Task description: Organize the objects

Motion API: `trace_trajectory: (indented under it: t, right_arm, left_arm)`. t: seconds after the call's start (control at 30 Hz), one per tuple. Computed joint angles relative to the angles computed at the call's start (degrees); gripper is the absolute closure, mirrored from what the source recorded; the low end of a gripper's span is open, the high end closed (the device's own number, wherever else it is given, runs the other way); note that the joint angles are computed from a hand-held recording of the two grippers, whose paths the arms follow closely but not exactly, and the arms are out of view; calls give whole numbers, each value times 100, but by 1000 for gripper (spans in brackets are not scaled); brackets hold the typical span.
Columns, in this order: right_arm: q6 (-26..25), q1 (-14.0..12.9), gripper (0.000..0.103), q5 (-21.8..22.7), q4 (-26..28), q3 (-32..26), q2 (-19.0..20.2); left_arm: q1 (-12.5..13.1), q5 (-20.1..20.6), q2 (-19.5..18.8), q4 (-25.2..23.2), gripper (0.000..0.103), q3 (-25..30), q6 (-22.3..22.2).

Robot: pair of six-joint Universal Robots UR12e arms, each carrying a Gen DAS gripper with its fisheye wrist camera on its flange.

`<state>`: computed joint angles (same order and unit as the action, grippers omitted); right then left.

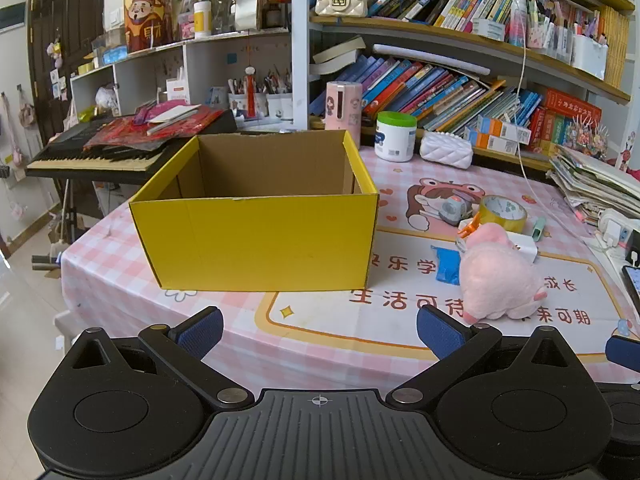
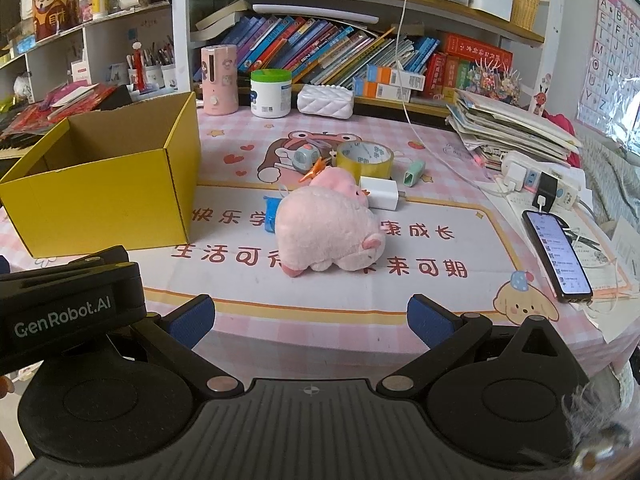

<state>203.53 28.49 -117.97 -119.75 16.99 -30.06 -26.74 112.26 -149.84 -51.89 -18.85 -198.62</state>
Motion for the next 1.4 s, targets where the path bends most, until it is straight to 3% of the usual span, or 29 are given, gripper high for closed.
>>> trace_trajectory:
  t: [1.4]
  right_arm:
    - [13,-2,0,7,32,-48,27]
  left_arm:
    - [26,-116,-2,-87,0,19,-35]
